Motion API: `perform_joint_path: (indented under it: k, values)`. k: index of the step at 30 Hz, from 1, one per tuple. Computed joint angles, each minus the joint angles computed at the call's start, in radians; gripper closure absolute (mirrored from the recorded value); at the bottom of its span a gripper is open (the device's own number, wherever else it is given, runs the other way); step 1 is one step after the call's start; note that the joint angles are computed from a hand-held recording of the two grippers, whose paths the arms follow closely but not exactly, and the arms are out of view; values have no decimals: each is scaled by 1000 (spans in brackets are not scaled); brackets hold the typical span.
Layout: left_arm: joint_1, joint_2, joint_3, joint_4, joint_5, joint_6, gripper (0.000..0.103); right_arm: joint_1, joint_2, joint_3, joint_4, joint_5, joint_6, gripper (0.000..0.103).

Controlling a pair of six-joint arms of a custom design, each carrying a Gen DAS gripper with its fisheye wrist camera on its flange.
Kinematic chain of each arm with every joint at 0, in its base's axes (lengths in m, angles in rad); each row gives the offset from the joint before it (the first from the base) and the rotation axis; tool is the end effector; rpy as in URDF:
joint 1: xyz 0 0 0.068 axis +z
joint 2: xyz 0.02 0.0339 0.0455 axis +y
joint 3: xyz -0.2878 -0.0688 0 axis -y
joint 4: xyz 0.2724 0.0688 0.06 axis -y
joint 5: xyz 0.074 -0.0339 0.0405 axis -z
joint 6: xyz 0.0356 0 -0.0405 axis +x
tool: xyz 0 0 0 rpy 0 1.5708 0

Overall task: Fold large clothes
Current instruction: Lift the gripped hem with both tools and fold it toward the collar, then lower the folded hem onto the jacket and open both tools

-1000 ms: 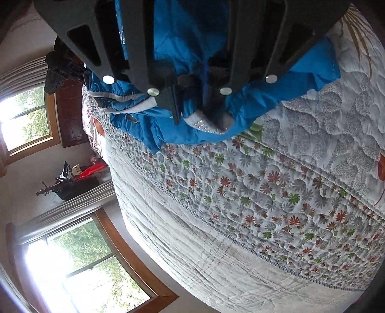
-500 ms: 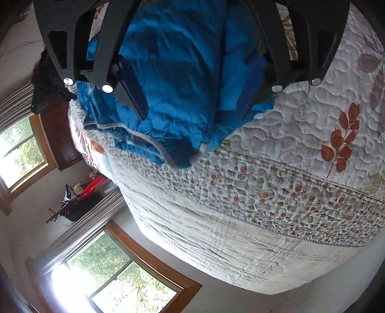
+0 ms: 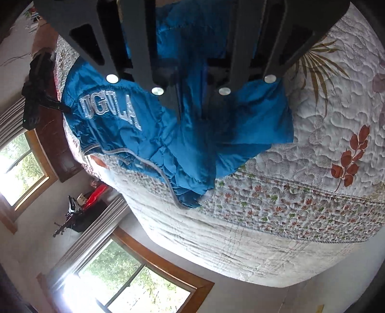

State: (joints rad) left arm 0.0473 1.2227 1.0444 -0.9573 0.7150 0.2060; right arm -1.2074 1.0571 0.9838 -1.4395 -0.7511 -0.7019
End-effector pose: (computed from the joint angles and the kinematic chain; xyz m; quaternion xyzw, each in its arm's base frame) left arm 0.2439 -0.0118 0.3033 0.1478 0.9058 -0.3134 0.2438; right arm 0.0797 -0.1413 0.3042 0.2222 0.9030 0.1899 0.3148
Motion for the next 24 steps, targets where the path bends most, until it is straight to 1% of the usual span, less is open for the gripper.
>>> perform_joint_path:
  k: [1,4,7,8,11,13,15,17,20,22,23,24]
  values:
    - [14,-4,8,-1,13,-2,93,-9,17,11,-5,-13,5,97]
    - [6,2,14,9,-16,-10,93,7,77,17,21,-26,63,97]
    - [-14,44,-16,56,-75,-7,93,50,110,-19,106,10,143,97]
    - [-13,65,-27,67,-79,0,93,60,126,-36,133,22,159,97]
    - [9,118,-60,100,-50,20,88,64,171,-87,188,15,169,95]
    - [24,144,-68,108,-21,26,87,60,188,-107,209,2,168,95]
    - [19,147,-78,126,-27,24,87,67,178,-125,235,4,183,95]
    - [-1,133,-96,155,-56,18,87,89,150,-149,270,22,218,95]
    - [-11,116,-91,139,-72,-3,85,104,92,-161,272,48,240,93]
    - [2,101,-70,97,-79,3,78,82,44,-153,243,51,224,86]
    - [14,82,-61,68,-76,7,75,72,16,-147,229,59,207,81]
    - [28,57,-58,48,-72,12,69,57,-4,-135,214,72,190,80]
